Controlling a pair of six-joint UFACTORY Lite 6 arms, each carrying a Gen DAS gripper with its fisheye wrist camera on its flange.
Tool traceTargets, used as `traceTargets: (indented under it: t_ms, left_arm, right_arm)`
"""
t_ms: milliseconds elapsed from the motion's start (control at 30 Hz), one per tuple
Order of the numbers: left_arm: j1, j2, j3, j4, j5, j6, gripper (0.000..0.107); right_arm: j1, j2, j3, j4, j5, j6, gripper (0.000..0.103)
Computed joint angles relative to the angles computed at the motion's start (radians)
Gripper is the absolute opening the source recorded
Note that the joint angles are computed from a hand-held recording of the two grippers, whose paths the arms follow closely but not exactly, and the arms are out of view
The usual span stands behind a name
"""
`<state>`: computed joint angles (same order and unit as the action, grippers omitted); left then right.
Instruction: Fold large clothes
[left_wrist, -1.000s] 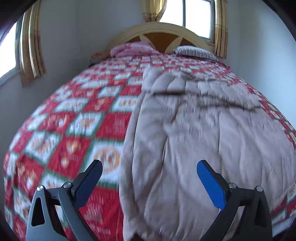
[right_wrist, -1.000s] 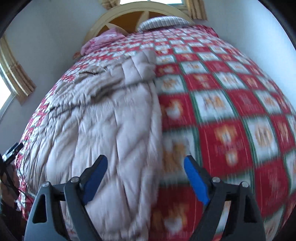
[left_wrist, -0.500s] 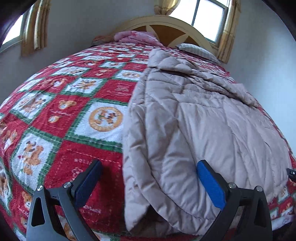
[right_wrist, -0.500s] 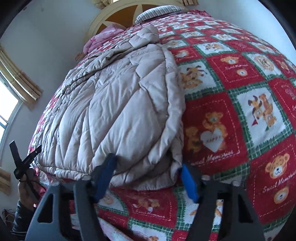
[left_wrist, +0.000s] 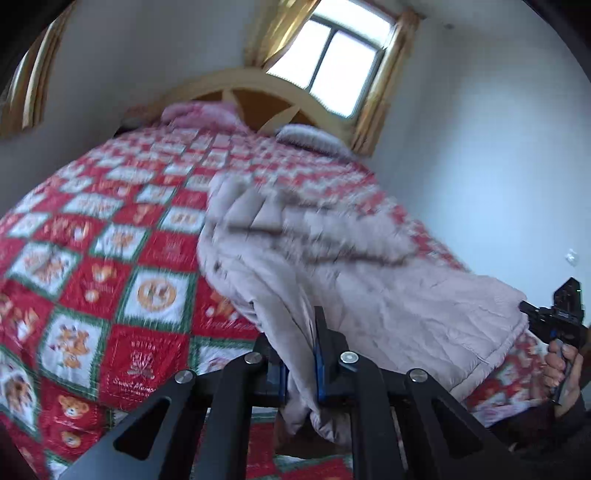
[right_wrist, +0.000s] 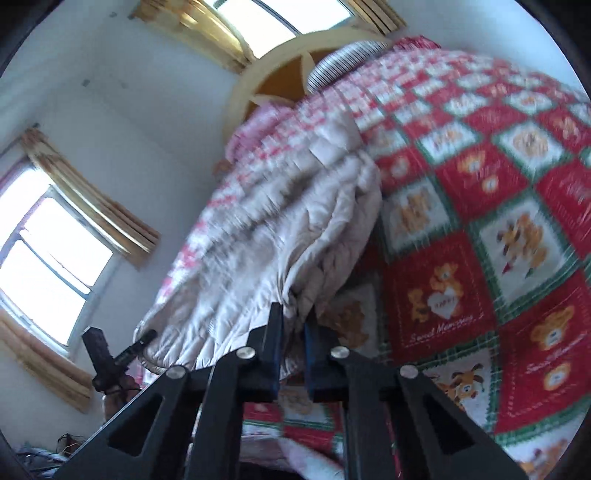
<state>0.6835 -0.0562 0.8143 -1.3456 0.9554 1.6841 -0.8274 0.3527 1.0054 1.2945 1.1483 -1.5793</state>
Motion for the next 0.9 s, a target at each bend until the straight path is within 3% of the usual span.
traceTargets:
  t_ms: [200,300,400,533,633,733,900]
  left_arm:
    - [0.156,-0.182,0.069,0.067,0.333,-0.142,0.010]
    - [0.141,-0.178,0.149,0.055,0.366,-0.206,0.010]
    - [0.025,-0.064,0.274,0.051,0.273,-0.249,0.010]
    - [-0.129,0.246,0.539,0.112,0.118,-0.350,0.016]
    - [-0.161,0.446,0.754,0.200,0.117,-0.480,0.020]
    - [-0.134,0.522,0.872,0.261,0.214,-0.549,0.024]
    - [-0.015,0.713,1.205,0.232,0.519,-0.646,0.028]
  right_arm:
    - [-0.195,-0.198,-0.018,-0.055,0.278,0.042,0.012]
    - [-0.284,-0.269,0.007,-0.037,0.417,0.077,0.011]
    - [-0.324,-0.315,0.044,0.021,0.494,0.116,0.011]
    - [-0.194,-0.262,0.172,0.129,0.378,0.181,0.010]
    - [-0.010,-0.083,0.376,0.168,0.182,0.281,0.010]
    - [0.081,0.089,0.555,0.151,0.082,0.378,0.009]
    - [0.140,0.250,0.745,0.122,0.002,0.445,0.009]
